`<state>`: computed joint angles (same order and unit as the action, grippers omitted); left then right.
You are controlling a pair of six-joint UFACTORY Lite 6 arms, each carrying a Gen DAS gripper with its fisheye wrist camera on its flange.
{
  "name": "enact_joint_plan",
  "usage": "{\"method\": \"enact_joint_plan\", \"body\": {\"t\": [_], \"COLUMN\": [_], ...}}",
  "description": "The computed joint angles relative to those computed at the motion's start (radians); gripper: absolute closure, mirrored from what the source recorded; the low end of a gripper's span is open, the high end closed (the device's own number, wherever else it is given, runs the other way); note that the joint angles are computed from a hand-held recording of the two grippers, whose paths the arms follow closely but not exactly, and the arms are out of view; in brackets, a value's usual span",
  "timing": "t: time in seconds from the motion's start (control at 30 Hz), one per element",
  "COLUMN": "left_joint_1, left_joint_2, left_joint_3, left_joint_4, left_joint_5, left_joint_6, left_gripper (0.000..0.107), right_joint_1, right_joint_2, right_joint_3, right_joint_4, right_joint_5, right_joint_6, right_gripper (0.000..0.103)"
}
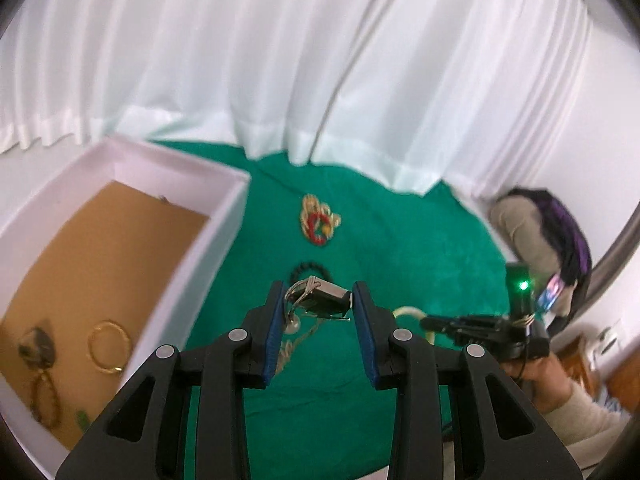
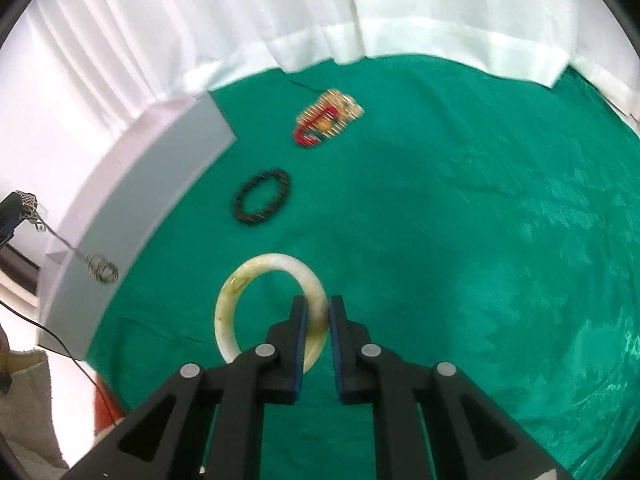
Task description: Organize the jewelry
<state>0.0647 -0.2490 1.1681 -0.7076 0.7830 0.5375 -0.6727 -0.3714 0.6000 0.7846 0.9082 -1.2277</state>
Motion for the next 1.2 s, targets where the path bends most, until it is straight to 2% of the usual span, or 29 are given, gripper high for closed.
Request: {"method": "enact_joint_plan", "body": {"t": [0.13, 0.23, 0.37, 0.5, 0.67, 0.83, 0.97, 1.13, 1.2], "left_joint_1": [0.142, 0.256, 0.425, 0.557, 0.633, 0.644, 0.640, 0.604, 0.600], "left_joint_2": [-0.021, -0.004, 0.025, 0.031, 0.053, 0.107, 0.165, 0.228, 0.212], "left_joint_3": [0.113, 0.206, 0.305, 0.306, 0.217, 0.078, -0.016, -0.065, -0.089], "left_joint_4": [-0.036, -0.063, -0.088, -0.096, -0.039, 0.022, 0.061, 0.132, 0.161], "left_joint_5": [0.111, 0.189, 0.269, 0.281, 0.191, 0.072, -0.015, -0.095, -0.100], "left_joint_6": [0.000, 0.013, 0.041, 0.095, 0.145, 0.170, 0.181, 0.154, 0.134], "left_gripper": [0.074, 0.074, 0.074, 0.074, 0.074, 0.074, 0.074, 0.073, 0.069], "right_joint_1": [0.069, 0.176, 0.405, 0.675, 0.952, 1.155, 1.263, 1.329, 1.340], "right_joint_2": [-0.032, -0.012, 0.066, 0.223, 0.511, 0.863, 1.156, 1.404, 1.414], "right_joint_3": [0.074, 0.155, 0.297, 0.470, 0.744, 1.104, 1.431, 1.736, 1.744], "right_joint_4": [0.024, 0.066, 0.119, 0.156, 0.133, -0.053, -0.260, -0.476, -0.548], "right_joint_5": [0.090, 0.111, 0.060, -0.052, -0.146, -0.181, -0.128, -0.027, -0.037], "right_joint_6": [0.076, 0.153, 0.284, 0.406, 0.555, 0.786, 0.979, 1.153, 1.191], "right_gripper": [0.091, 0.091, 0.091, 0.091, 0.091, 0.091, 0.091, 0.090, 0.087]}}
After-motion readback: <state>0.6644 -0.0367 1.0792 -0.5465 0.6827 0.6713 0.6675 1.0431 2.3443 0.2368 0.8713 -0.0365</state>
